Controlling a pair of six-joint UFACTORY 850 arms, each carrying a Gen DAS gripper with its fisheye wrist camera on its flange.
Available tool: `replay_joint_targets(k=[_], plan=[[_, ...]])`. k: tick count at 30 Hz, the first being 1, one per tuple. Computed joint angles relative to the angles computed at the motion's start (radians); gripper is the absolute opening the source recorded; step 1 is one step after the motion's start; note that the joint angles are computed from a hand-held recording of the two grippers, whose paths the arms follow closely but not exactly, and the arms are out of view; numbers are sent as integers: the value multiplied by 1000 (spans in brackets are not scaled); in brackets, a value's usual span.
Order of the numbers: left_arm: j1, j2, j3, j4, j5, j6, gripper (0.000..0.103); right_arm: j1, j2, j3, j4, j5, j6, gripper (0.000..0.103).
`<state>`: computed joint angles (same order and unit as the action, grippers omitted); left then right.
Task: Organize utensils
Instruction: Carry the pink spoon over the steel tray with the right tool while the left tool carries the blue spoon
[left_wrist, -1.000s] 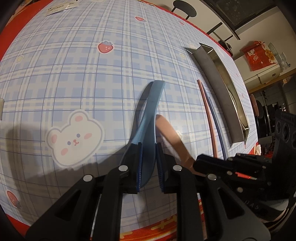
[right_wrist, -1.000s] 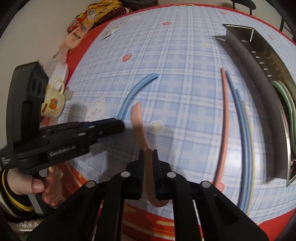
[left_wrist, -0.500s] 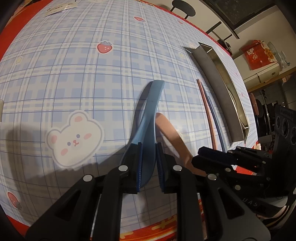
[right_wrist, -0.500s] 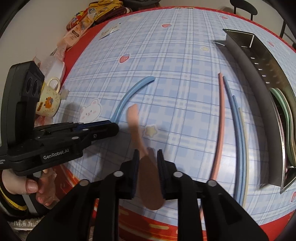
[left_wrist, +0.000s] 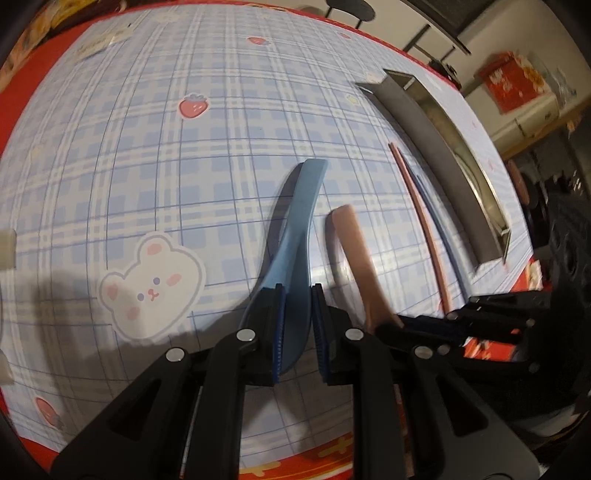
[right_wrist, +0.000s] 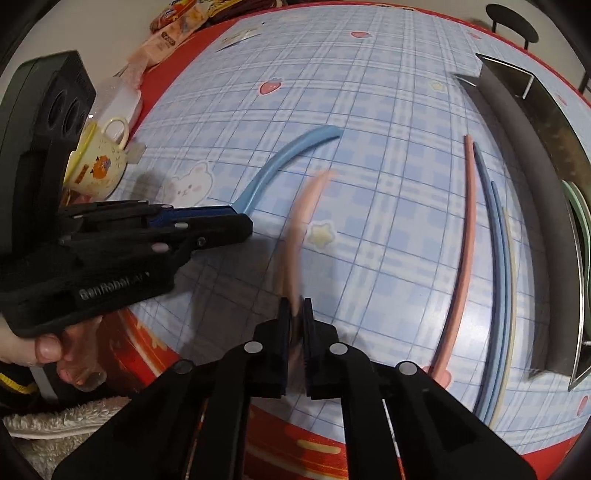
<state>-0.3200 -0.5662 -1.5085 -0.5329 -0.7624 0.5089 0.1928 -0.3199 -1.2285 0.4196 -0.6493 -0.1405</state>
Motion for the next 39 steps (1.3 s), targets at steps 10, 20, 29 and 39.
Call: replay_joint_targets(k=[10,20,29,39], plan=[[-95,33,37,332,135,-110,19,-54,68,76,112,65,-55,6],[-59,15,-10,159,97,-155,8,-152,139,147,262,56,-232,6],[-94,35,-30,83,86,-289,8,-260,163,159,392,-2,-424,6],[-192,19,-121,20,89,-409,8,-417,142,100,391,-102,-595,6]])
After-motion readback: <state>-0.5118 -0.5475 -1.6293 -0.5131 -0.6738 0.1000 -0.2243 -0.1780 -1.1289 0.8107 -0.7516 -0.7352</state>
